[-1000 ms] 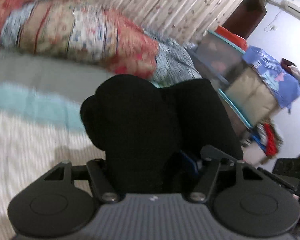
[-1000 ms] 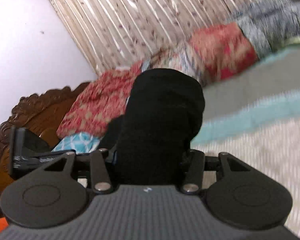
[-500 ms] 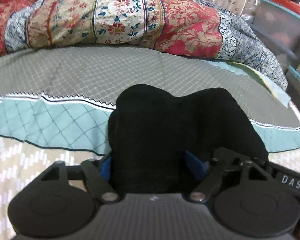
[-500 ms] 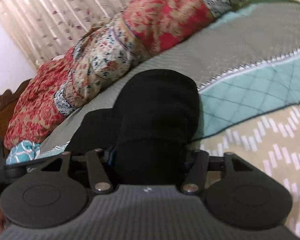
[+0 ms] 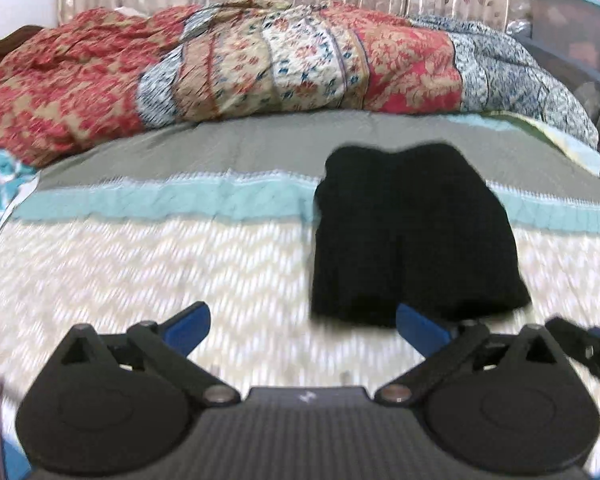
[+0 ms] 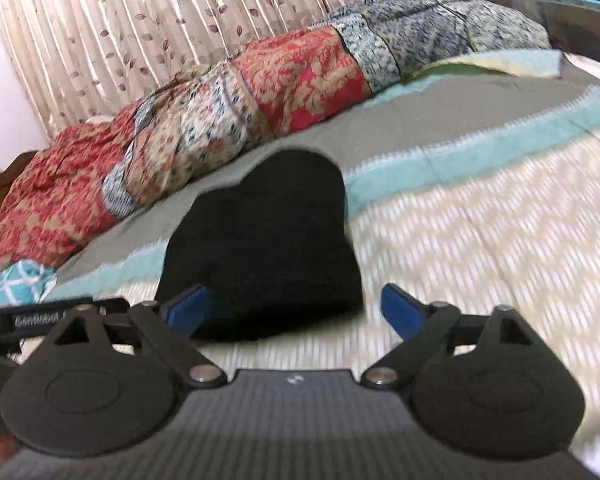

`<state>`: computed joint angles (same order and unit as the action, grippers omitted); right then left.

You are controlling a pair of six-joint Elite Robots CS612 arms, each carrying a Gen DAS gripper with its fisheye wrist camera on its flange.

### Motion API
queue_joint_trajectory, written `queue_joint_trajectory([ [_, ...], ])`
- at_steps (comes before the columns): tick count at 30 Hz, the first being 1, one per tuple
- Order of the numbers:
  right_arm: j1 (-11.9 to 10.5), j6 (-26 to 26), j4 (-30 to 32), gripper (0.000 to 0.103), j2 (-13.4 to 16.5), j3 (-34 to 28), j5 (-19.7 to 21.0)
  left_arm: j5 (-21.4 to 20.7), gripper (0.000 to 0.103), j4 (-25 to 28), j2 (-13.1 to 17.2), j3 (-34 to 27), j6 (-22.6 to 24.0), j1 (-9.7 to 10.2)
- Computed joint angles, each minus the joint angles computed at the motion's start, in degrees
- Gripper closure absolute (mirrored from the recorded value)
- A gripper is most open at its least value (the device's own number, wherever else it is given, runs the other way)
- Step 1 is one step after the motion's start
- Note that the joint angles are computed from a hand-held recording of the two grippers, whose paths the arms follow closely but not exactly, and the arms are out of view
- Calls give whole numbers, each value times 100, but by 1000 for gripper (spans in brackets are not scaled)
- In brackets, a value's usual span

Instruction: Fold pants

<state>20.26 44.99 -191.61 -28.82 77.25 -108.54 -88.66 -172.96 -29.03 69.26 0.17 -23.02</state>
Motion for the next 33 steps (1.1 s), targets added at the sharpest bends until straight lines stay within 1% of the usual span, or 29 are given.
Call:
queue_joint_trajectory([
  [1, 24, 59, 290, 4, 77, -239, 24, -8, 0, 26, -69, 119, -10, -2],
  [2, 72, 171, 431, 4, 56, -237, -19, -37, 0, 31, -162, 299, -18, 0],
  [4, 178, 332, 566, 4, -70, -24, 5, -94, 0, 23, -325, 616, -19, 8],
  [5, 182, 367, 741, 4, -40, -144, 67, -140, 0, -4, -394, 760, 4, 14],
  [9, 304, 546, 945, 4, -208, 78, 84, -310, 0, -136, -634, 1248, 65, 51],
  [11, 354, 522, 974, 4, -277, 171, 102, -413, 0, -208, -723, 1435, 42, 78],
  [14, 415, 535, 1026, 4, -364, 277, 124, -448, 0, -272, -853, 1714, 5, 82],
  [18, 472, 682, 936, 4, -427, 411, 414, -477, 0, -318, -955, 1939, 26, 86],
  [20, 513, 752, 1010, 4, -445, 421, 435, -481, 0, -333, -997, 2023, 25, 88],
  [22, 536, 689, 1043, 4, -447, 410, 490, -465, 0, -345, -1032, 2090, 30, 84],
  [24, 564, 619, 1077, 4, -452, 402, 477, -451, 0, -390, -1058, 2163, 4, 76],
  [29, 624, 634, 1136, 4, -427, 336, 284, -502, 0, -391, -1090, 2227, -162, 111],
  [33, 641, 836, 1159, 4, -410, 314, 169, -260, 0, -522, -1090, 2264, -220, 94],
])
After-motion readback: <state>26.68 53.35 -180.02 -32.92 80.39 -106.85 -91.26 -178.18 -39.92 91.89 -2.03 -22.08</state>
